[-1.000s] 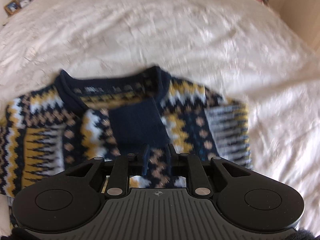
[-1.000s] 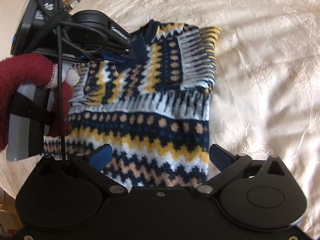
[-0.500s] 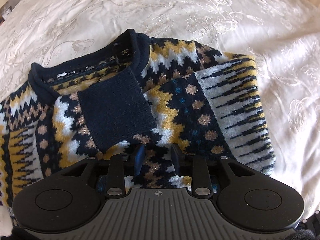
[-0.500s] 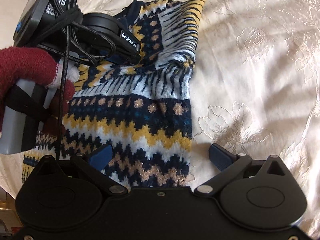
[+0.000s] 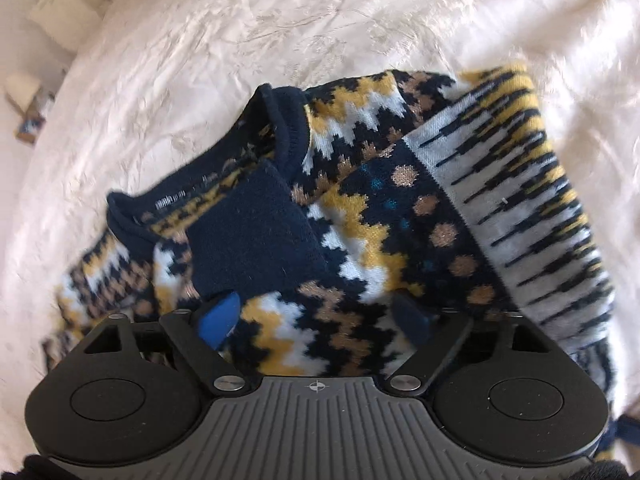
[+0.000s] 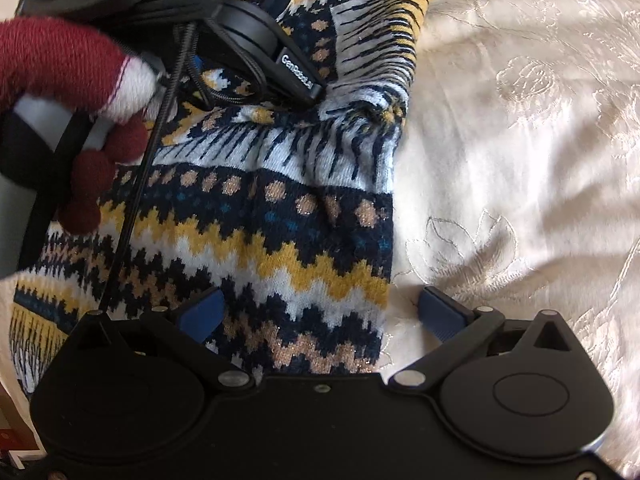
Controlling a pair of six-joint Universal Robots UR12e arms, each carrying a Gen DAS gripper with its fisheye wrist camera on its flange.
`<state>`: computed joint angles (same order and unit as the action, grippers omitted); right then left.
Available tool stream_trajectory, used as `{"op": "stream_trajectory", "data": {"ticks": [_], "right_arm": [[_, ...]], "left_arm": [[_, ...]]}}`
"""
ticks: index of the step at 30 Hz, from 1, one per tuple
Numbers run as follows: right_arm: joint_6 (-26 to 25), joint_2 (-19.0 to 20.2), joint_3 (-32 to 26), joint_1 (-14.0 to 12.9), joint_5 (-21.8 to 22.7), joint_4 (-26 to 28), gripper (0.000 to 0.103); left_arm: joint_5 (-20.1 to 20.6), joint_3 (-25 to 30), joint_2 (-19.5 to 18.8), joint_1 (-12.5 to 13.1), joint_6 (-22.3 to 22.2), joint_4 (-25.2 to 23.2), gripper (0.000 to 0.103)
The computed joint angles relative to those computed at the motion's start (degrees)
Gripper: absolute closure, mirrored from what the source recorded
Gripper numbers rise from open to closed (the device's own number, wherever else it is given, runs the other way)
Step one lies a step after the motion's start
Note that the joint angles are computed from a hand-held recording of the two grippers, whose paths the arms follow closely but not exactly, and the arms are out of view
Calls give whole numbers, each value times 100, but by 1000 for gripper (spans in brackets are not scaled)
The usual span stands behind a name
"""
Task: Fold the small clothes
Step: 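Open the left tool and withdraw it from the folded sleeve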
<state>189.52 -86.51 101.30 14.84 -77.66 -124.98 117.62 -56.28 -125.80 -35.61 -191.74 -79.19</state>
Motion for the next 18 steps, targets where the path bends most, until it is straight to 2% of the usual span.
{"op": "stream_trajectory", "data": {"ticks": [2,3,6,12,18], "right_arm": [[35,33,-43,57,-79,15,0],[67,64,-68,103,-143,10,0],[44,145,-145,230,-391,42,0],[108,218,-207,456,-769,-32,0],[262,191,-207,395,-610,-32,0]], "left_arm": [[25,153,-83,-17,261,-79,21],[-2,183,-92,-20,359,-78,25],[-160,137,-17,-9,420,49,34],[-251,-615,614,21,-119,799,36],[-125,-1497,1369,164,-661,1453,36]]}}
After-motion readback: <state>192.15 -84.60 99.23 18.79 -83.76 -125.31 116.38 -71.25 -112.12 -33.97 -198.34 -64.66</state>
